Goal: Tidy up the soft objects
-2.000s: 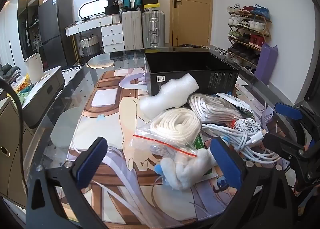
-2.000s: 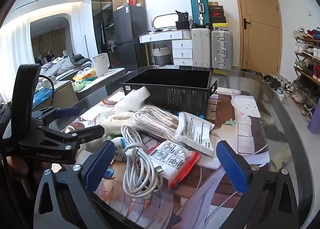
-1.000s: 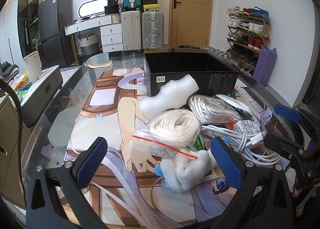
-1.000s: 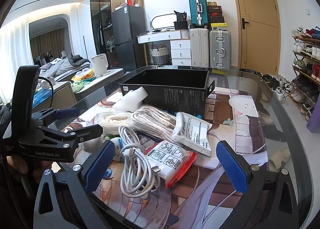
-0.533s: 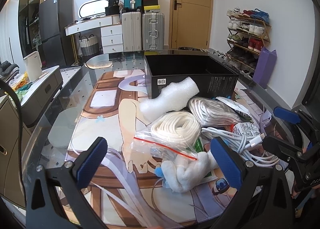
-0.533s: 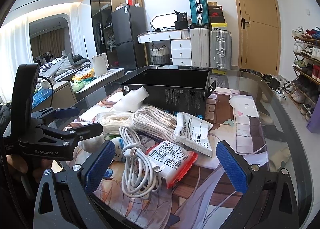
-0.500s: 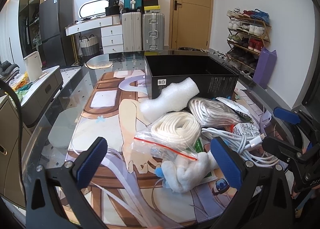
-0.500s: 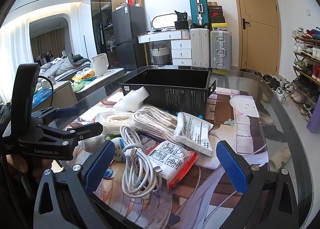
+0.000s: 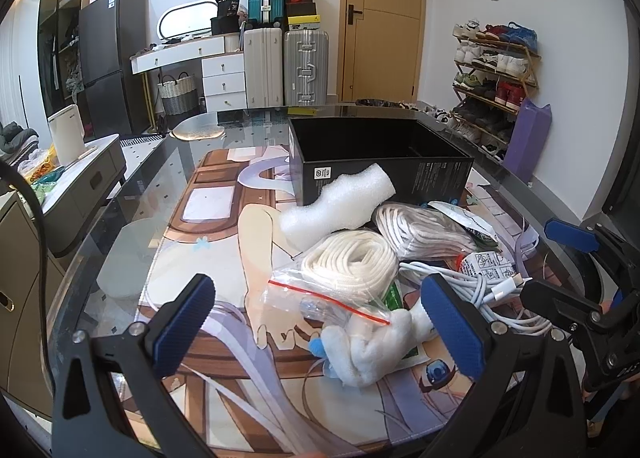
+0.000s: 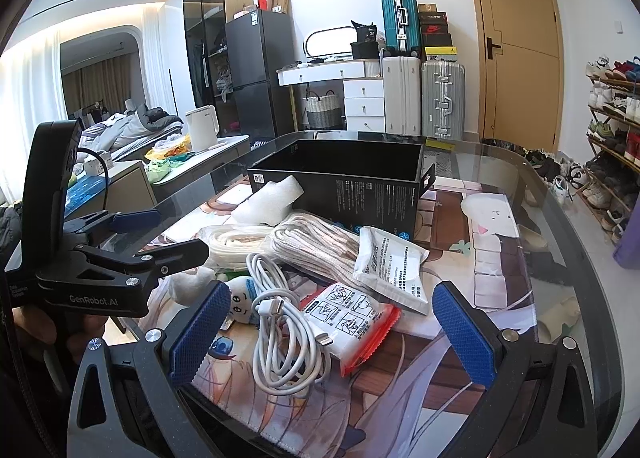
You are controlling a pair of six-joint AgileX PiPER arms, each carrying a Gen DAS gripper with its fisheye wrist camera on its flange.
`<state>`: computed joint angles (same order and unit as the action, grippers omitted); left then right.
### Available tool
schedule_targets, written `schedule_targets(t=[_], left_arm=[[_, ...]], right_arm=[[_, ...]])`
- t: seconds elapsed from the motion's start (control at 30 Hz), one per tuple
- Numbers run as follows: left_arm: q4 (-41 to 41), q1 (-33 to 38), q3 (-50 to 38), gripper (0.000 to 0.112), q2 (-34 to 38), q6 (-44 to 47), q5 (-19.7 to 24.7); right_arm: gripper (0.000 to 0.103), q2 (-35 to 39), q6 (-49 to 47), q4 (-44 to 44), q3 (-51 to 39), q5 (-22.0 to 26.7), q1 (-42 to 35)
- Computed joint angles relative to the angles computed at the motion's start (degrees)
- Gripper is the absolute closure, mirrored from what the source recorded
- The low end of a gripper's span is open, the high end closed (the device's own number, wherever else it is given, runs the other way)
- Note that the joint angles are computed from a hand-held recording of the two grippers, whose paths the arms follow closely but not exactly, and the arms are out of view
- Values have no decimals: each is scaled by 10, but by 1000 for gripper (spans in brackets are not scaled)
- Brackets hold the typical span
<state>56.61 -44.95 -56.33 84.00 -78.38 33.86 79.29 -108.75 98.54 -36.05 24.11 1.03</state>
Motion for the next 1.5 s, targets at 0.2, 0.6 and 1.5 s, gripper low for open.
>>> schedule_targets(t=[0.2,0.6,1.5], left_arm=[[1,-1,0,9,1,-5,2],[-10,18,4,9,1,8,-17],[-23,36,15,9,-10,24,-40]], right_arm=[[1,-3,18,-14,1,-5,-2],[1,-9,51,-48,1,-4,-11],[6,6,58,-104,-6,-14,35]])
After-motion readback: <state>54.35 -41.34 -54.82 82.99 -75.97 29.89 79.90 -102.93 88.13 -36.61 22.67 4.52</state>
